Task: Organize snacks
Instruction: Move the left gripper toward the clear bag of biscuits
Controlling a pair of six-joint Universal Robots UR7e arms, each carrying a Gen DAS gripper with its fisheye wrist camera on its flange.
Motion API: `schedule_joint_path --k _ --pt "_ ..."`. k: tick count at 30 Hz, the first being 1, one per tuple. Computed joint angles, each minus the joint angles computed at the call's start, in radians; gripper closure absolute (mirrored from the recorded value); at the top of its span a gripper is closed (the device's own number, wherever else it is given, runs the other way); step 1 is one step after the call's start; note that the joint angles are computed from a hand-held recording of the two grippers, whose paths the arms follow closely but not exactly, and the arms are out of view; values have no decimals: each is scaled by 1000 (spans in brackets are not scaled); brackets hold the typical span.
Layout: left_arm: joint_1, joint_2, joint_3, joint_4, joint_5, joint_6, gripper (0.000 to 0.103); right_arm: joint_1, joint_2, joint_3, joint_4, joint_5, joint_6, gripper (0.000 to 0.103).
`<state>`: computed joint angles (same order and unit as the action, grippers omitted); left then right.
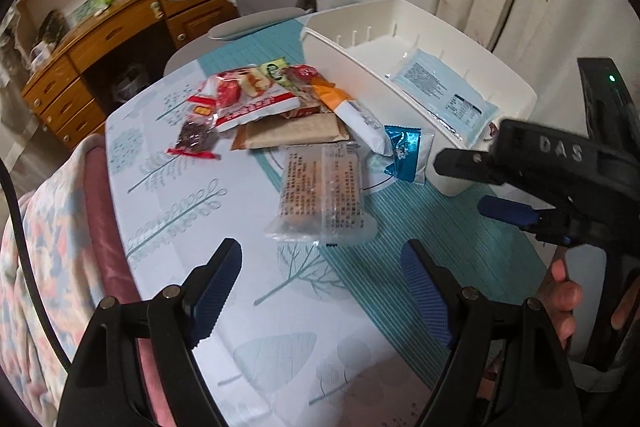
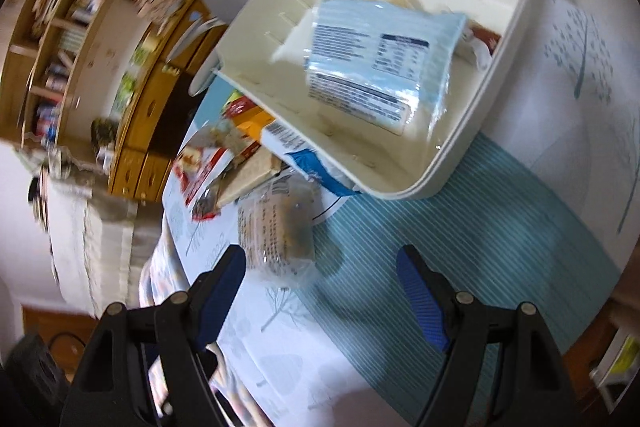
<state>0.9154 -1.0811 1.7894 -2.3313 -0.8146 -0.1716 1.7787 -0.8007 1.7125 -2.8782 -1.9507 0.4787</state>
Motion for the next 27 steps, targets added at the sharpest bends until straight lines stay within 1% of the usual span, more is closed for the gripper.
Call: schedule_joint_path --k 4,6,8,11,14,17,21,24,27 --pt "25 41 -22 -20 -8 46 22 -20 32 -6 -64 12 39 25" --pt "38 57 -34 -36 -27 68 22 -31 48 -15 -77 21 58 25" --pt "54 76 -50 -52 -55 93 22 -40 62 -25 -84 25 69 25" --pt "70 106 -73 -58 -60 111 22 -55 82 -33 -117 38 73 25" --pt "86 131 -97 -53 -66 105 22 -66 99 -43 -131 43 74 25" --pt "103 159 -128 -48 -77 101 22 -80 112 -44 -166 67 77 25" --pt "114 184 -151 -54 -82 107 22 -99 126 -45 -219 105 59 25" --pt "121 204 -174 -44 -79 94 22 -110 135 -46 -247 129 60 25" --pt "126 222 -199 -17 -71 71 22 -115 143 -51 -252 133 67 25"
